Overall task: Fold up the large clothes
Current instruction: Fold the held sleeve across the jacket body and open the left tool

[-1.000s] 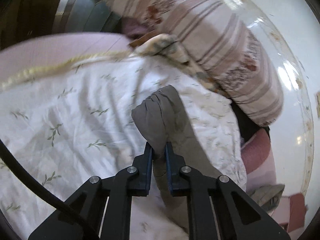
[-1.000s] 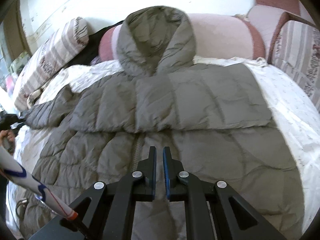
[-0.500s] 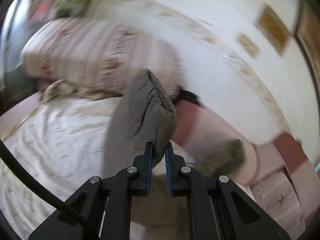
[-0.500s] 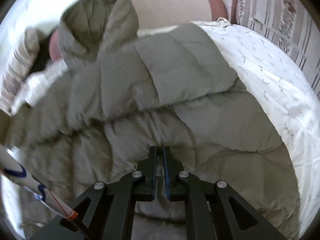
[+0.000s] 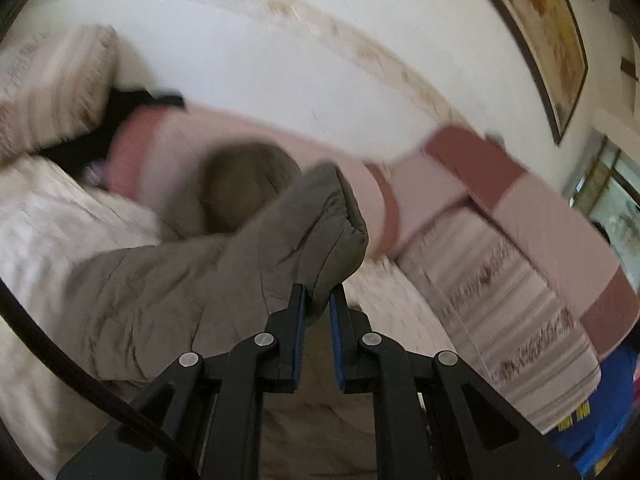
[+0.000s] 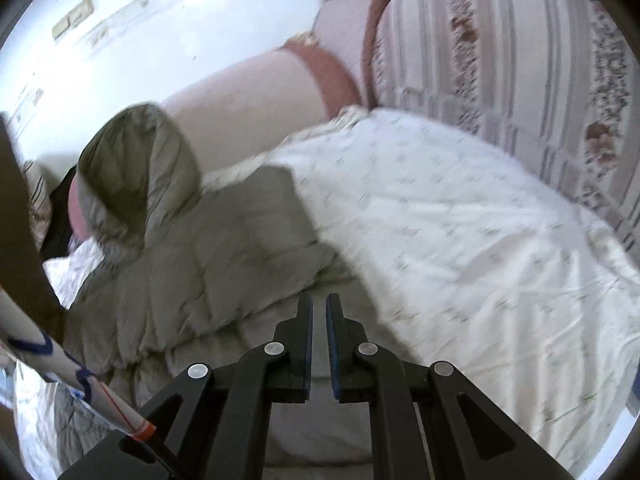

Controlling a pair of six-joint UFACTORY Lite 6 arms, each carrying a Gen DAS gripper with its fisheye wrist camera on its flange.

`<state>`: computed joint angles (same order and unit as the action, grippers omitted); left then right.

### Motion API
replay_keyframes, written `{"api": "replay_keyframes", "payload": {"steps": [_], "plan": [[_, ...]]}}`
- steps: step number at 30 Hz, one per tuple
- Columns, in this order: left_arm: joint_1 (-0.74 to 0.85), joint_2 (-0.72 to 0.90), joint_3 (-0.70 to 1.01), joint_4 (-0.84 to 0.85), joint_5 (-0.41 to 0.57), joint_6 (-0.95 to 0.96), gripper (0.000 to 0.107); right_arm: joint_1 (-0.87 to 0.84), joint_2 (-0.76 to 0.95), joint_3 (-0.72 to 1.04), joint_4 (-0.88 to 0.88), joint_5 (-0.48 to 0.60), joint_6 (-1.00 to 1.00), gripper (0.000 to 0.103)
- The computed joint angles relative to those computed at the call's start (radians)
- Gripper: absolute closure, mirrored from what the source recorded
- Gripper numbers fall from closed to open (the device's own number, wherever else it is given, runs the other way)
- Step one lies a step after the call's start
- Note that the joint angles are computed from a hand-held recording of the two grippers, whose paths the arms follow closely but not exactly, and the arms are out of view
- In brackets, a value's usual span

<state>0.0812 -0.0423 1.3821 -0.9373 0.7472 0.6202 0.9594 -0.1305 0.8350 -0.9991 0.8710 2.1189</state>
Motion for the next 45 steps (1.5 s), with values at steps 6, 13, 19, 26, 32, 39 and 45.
{"api": "replay_keyframes", "payload": {"steps": [6, 13, 19, 26, 32, 39, 45], "plan": [[-0.318, 0.173, -0.155, 0.015, -0.276, -0.067, 0.096, -0.036, -0.091, -0.056, -0.002, 0.028, 0.0, 0.096], [-0.358, 0.26, -0.221, 0.071, -0.319, -0.093, 0.091, -0.071, -0.11, -0.083, -0.011, 0.001, 0.009, 0.096], [-0.187, -0.014, -0.345, 0.054, -0.337, 0.088, 0.061, -0.082, -0.081, -0.065, -0.124, -0.052, 0.079, 0.095], [0.119, 0.128, -0.232, 0.307, -0.353, 0.009, 0.061, -0.093, 0.162, 0.114, -0.344, -0.262, 0.127, 0.095], [0.254, 0.321, -0.218, 0.156, -0.372, 0.22, 0.06, -0.118, 0.458, 0.335, -0.345, -0.341, 0.086, 0.096], [0.241, 0.436, -0.141, 0.173, -0.345, 0.172, 0.059, -0.157, 0.671, 0.532, -0.061, -0.341, -0.253, 0.095], [0.291, 0.219, -0.291, 0.119, -0.264, 0.248, 0.059, -0.137, 0.574, 0.487, -0.058, -0.327, -0.235, 0.095]]}}
